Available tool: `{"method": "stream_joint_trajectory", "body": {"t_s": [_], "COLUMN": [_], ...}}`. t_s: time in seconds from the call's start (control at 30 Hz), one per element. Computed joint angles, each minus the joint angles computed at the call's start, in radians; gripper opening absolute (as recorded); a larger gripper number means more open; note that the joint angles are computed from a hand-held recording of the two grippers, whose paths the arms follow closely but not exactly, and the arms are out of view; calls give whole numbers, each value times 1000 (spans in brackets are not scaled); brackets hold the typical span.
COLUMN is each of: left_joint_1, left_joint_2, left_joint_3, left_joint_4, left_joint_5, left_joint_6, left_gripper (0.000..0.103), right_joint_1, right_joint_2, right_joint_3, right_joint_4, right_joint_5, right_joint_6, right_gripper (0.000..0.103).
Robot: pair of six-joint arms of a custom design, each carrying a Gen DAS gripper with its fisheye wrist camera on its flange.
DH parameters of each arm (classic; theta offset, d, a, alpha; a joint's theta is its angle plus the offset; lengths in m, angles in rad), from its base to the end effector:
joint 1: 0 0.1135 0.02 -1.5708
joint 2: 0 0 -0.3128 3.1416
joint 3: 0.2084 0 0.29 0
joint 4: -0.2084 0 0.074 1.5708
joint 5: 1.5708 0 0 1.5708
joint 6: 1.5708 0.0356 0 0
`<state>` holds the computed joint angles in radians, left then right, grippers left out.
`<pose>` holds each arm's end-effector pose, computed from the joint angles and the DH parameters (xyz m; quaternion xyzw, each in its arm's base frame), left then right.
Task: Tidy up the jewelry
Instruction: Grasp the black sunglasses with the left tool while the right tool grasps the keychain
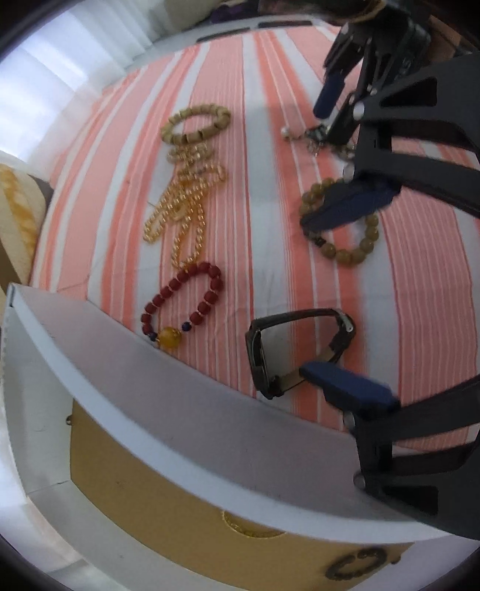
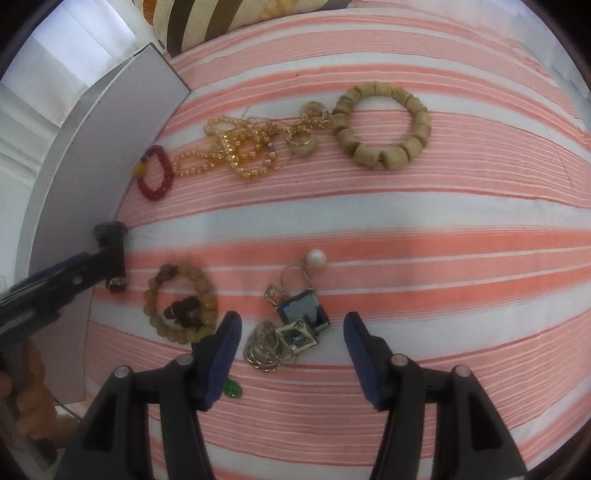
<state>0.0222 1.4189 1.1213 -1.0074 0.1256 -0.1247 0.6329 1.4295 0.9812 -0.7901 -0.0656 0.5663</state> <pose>0.2903 0.0020 0.2914 -0.0643 0.9872 -0.0689 0.1289 0.2352 0.1754 0.2507 -0.0382 0.9850 0.1200 0.1183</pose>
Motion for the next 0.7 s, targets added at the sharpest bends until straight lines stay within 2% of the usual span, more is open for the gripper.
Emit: {"method": "stream_joint_trajectory", "body": {"t_s": [0.1, 0.13, 0.27, 0.3, 0.37, 0.4, 0.43, 0.53, 0.7], "left_joint_1": [6, 4, -13, -23, -56, -65, -66, -50, -31], "left_joint_2": [19, 31, 58, 54, 58, 61, 59, 47, -53], "left_joint_3": [-18, -20, -45, -53, -56, -56, -59, -60, -69], "left_joint_4": [30, 40, 116, 141, 157, 157, 160, 132, 55], "left_joint_5": [25, 18, -36, -54, -123, -147, -147, -110, -43], "left_joint_6": [-12, -14, -37, -31, -25, -23, -22, -31, -13], "left_gripper": [47, 44, 44, 42, 21, 6, 4, 2, 2], "right_joint_1": [3, 3, 4, 16, 65, 85, 105, 117, 89], "right_joint_2": [-11, -10, -7, 8, 27, 41, 53, 60, -27], "right_joint_3": [-2, 0, -9, -8, 10, 25, 39, 60, 50], "right_joint_4": [-10, -11, -7, 0, -13, -27, -46, -72, -104], "right_joint_5": [5, 6, 12, 14, 80, 110, 146, 154, 124], "right_joint_6": [-8, -10, -4, -1, 5, 2, 6, -7, -26], "right_gripper": [58, 58, 55, 50, 48, 46, 37, 33, 33]}}
